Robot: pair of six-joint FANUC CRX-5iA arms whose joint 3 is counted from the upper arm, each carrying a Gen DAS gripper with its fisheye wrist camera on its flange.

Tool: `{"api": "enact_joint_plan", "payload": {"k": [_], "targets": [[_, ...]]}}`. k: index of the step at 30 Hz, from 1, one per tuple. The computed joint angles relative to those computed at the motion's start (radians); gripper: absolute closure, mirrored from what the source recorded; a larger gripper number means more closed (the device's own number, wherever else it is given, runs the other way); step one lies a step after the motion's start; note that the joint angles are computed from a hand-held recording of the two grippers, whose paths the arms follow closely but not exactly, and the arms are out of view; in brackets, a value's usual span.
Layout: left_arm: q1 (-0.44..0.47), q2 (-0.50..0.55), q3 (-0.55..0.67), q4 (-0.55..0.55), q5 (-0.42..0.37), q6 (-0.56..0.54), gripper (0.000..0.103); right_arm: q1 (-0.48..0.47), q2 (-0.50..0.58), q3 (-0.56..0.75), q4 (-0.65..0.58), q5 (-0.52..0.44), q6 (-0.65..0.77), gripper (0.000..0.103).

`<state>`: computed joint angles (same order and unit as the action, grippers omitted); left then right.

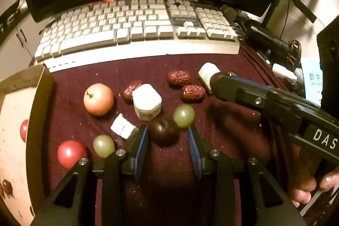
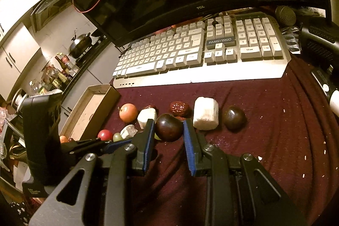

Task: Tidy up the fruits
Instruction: 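Grasp a dark plum with the left gripper while the right grasps another plum, then carry both dark plums over the cardboard tray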

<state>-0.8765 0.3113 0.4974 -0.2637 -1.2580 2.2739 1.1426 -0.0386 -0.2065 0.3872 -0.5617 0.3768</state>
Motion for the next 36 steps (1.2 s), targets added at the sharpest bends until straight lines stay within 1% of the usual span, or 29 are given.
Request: {"api": "enact_joint_plan", "payload": {"k": [3, 6, 11, 15, 20, 25, 26, 27, 28, 33, 36], "targets": [[0.011, 0.003, -0.004, 0.005, 0.016, 0.004, 0.064, -0.001, -0.002, -0.001, -0.005, -0.001, -0.001, 0.074], [0.002, 0.009, 0.008, -0.008, 0.010, -0.009, 0.065, -0.001, -0.002, -0.003, 0.002, 0.001, -0.005, 0.074], [0.001, 0.006, -0.013, 0.016, 0.014, -0.032, 0.066, -0.003, -0.001, -0.002, 0.001, -0.004, -0.008, 0.074], [0.003, -0.001, -0.025, 0.012, 0.026, -0.031, 0.070, -0.002, -0.006, -0.010, 0.023, -0.005, -0.030, 0.074], [-0.005, -0.025, -0.057, 0.023, 0.038, -0.047, 0.070, -0.004, -0.011, -0.021, 0.041, 0.001, -0.051, 0.074], [-0.008, -0.039, -0.076, 0.014, 0.051, -0.047, 0.070, -0.005, -0.011, -0.027, 0.051, 0.001, -0.066, 0.074], [-0.008, -0.040, -0.077, 0.012, 0.053, -0.046, 0.071, -0.005, -0.011, -0.028, 0.053, 0.001, -0.068, 0.074], [-0.009, -0.039, -0.076, 0.010, 0.054, -0.048, 0.075, -0.005, -0.011, -0.027, 0.052, 0.002, -0.066, 0.074], [-0.009, -0.040, -0.078, 0.011, 0.059, -0.050, 0.076, -0.005, -0.011, -0.026, 0.051, 0.003, -0.065, 0.074], [-0.018, -0.044, -0.080, 0.001, 0.066, -0.051, 0.077, -0.004, -0.009, -0.030, 0.070, 0.001, -0.080, 0.074], [-0.033, -0.053, -0.074, -0.031, 0.061, -0.032, 0.077, -0.005, -0.007, -0.028, 0.069, -0.002, -0.080, 0.074]]}}
